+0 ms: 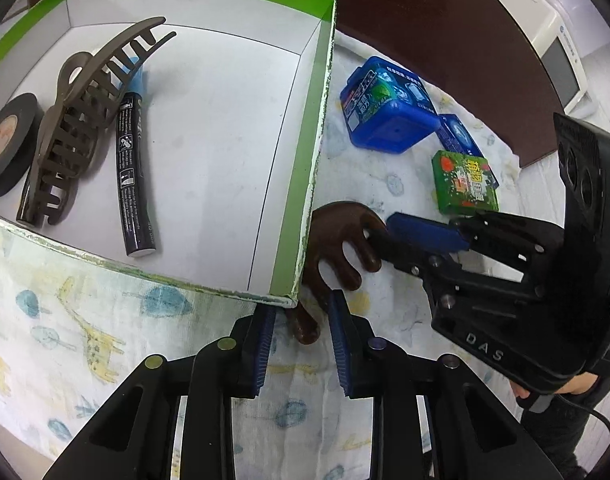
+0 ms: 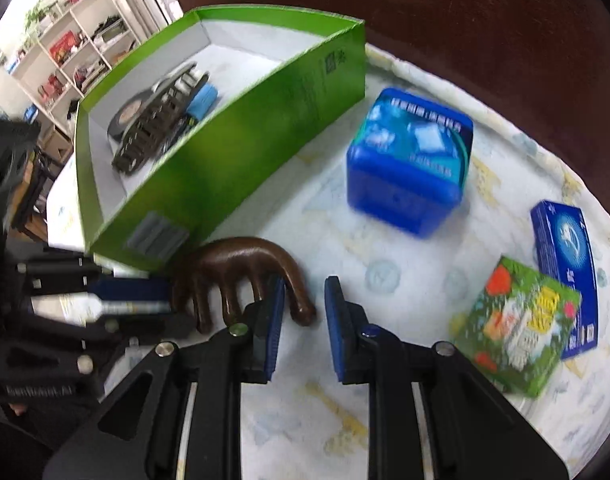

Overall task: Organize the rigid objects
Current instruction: 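Grasp the brown wooden comb with the right gripper and lift it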

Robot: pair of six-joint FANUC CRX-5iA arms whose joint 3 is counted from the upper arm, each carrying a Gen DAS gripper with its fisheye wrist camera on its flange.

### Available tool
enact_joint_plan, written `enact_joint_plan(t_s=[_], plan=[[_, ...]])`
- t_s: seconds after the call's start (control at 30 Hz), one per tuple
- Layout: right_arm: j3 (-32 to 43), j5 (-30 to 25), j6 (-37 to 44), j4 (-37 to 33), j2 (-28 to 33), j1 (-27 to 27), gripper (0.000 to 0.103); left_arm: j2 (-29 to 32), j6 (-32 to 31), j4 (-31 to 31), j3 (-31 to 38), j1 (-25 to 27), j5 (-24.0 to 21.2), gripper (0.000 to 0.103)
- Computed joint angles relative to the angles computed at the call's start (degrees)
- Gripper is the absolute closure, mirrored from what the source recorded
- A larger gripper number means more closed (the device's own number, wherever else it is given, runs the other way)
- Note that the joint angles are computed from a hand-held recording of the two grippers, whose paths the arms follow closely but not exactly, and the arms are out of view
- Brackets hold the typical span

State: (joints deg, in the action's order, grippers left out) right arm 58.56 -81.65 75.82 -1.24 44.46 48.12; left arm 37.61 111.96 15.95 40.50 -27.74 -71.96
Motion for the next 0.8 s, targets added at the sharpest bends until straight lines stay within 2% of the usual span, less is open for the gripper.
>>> enact_joint_plan(t_s=[0.1,0.27,0.6,0.73,0.8], plan=[[-4.7,0.5,-0.5,2.0,-2.7,1.5,0.084,-0.4,-2.3,-1.3,-0.3,-0.2,-1.3,0.088],[-7.9,1.9,-2.4,0.8,-5.0,1.7,0.085,-0.9,-6.4,-0.1,-1.3,0.4,-2.2,0.088],[-1.9,-2.1,-2.1,2.7,-1.2,2.3,0.083,0.1,-6.1,-1.7,1.0,-0.3,-3.2,0.088],[-0.2,-2.5,-2.4,4.2,0.0,2.6,0.085,0.6,-6.7,-3.1,2.5,-0.7,-4.0,0.088],[-0.5,-2.6,-2.8,5.5,0.0,3.2,0.089,0.7,-7.8,-2.9,2.7,-0.8,-4.0,0.088]])
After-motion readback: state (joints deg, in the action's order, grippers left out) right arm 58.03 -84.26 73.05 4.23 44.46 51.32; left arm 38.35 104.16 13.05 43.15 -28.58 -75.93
